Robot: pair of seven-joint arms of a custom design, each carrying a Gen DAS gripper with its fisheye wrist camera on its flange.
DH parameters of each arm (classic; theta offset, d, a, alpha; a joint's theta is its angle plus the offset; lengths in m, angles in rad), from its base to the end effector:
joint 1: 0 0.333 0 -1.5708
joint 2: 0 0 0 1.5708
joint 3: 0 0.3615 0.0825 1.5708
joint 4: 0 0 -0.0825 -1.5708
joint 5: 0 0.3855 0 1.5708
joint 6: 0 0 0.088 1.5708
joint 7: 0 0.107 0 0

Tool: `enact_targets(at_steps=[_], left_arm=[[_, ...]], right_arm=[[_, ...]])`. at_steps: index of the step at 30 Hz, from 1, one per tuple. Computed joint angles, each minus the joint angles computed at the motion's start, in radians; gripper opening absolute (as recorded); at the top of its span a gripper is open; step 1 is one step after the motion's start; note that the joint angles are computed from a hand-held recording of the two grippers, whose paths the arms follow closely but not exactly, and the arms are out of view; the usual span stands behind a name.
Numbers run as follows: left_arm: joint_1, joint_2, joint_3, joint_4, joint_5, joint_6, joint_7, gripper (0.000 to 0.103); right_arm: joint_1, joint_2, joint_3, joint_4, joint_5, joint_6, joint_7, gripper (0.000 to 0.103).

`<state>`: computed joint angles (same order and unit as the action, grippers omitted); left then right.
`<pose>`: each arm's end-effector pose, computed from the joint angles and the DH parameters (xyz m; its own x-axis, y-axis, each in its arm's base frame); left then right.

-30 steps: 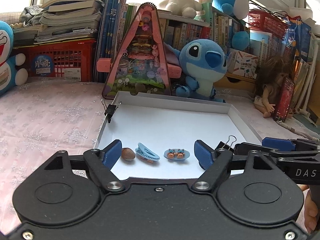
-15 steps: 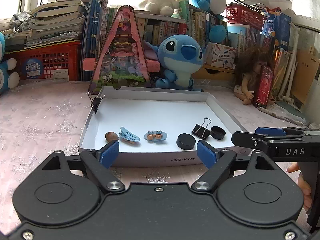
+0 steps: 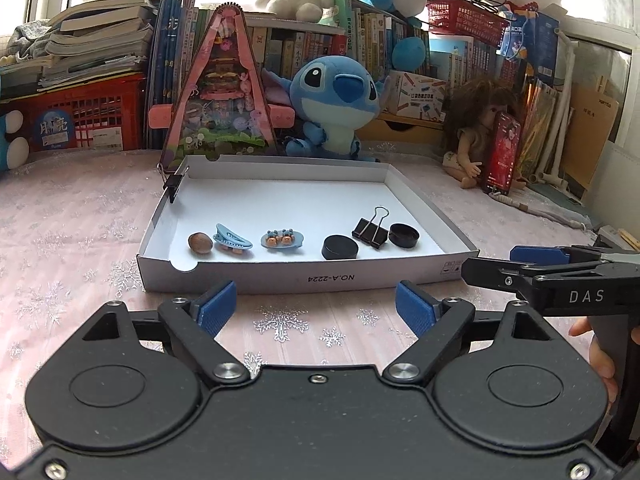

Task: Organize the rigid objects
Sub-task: 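Raise both open tools out of the tray and back toward the objects, then move the left tool to the black lid while the right tool approaches the red crayon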

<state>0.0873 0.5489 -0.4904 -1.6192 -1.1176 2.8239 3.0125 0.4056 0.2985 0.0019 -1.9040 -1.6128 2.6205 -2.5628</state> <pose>0.7195 -0.1815 0.4212 -0.6944 -0.7076 0.1309 -0.4527 0.2881 -0.8438 0.5920 0.2805 0.4117 -0.2921 -0.9410 -0.1708 -0.4366 0.2901 -0.8516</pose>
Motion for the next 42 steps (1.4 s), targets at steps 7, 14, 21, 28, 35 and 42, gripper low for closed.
enact_targets(at_steps=[7,14,21,28,35,42], left_arm=[[0.008,-0.019,-0.002,-0.036,-0.027,-0.001,0.027,0.086],[0.01,-0.043,0.009,-0.076,-0.088,-0.019,0.071,0.086],[-0.008,-0.066,0.046,-0.111,-0.117,-0.06,0.099,0.086],[-0.022,-0.091,0.074,-0.146,-0.177,-0.083,0.173,0.086],[-0.04,-0.118,0.109,-0.176,-0.23,-0.109,0.23,0.087],[-0.055,-0.134,0.139,-0.2,-0.249,-0.134,0.258,0.087]], right_arm=[[0.018,-0.011,0.011,-0.024,-0.031,-0.036,0.007,0.103],[0.027,-0.023,0.026,-0.053,-0.05,-0.066,0.039,0.103],[0.037,-0.031,0.04,-0.08,-0.045,-0.097,0.038,0.103],[0.044,-0.043,0.049,-0.106,-0.048,-0.118,0.075,0.103],[0.052,-0.055,0.059,-0.126,-0.079,-0.139,0.088,0.103],[0.062,-0.059,0.069,-0.139,-0.066,-0.182,0.094,0.103]])
